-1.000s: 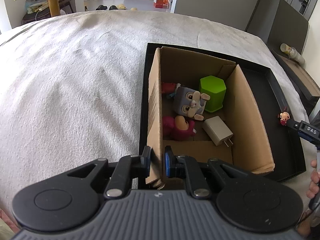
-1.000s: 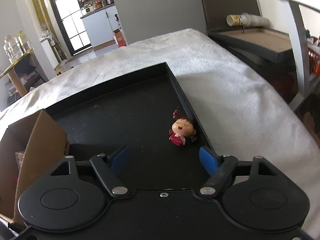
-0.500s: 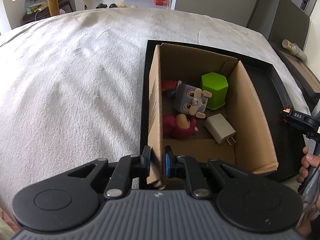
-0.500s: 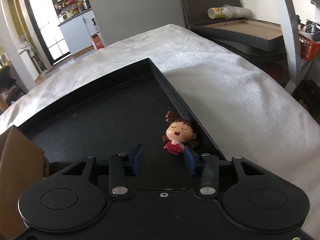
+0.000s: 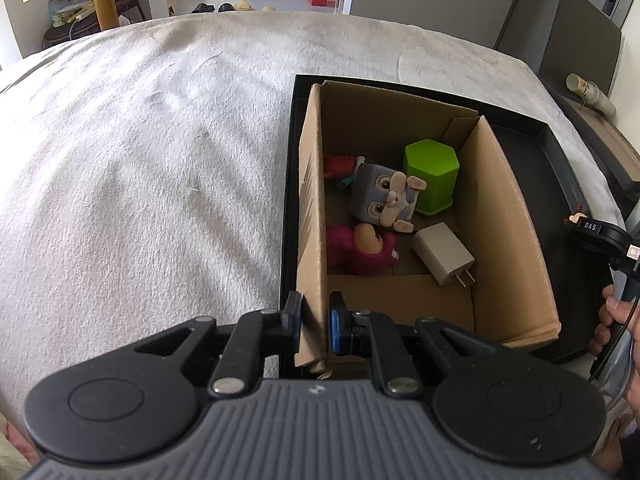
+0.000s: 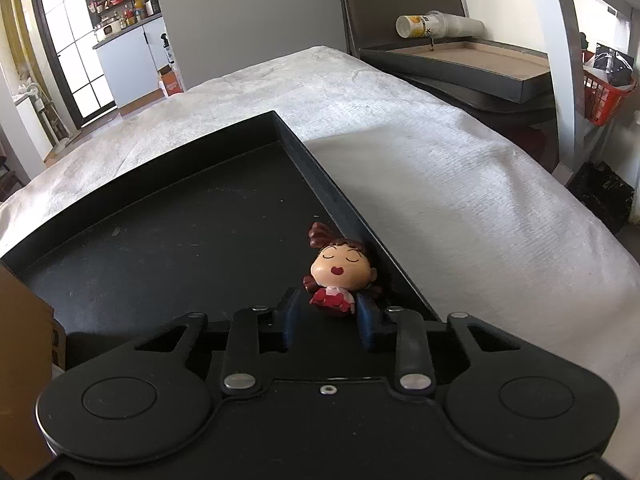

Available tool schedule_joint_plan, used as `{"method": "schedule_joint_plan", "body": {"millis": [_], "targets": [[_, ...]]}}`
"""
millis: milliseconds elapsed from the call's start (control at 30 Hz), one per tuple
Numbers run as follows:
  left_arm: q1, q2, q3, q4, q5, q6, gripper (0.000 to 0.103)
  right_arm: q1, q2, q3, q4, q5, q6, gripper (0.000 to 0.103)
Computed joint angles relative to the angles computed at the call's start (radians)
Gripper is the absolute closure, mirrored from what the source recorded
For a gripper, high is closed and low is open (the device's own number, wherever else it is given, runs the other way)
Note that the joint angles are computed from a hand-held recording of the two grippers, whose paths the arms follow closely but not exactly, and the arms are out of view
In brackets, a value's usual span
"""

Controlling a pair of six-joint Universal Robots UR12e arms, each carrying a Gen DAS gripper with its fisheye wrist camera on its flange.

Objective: Organize rigid objects
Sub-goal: 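Close the right tool on the red-dressed doll figure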

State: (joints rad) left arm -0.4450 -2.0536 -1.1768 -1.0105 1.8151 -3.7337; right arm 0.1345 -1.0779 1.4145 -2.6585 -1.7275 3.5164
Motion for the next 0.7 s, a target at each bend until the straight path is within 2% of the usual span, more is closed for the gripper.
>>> {"method": "schedule_joint_plan", "body": {"millis": [700], "targets": [[0.0, 0.009, -0.014, 0.022, -0.001, -0.006, 0.09, -0.01, -0.082, 0.083, -0.058, 0.105, -0.099, 0.079]]}}
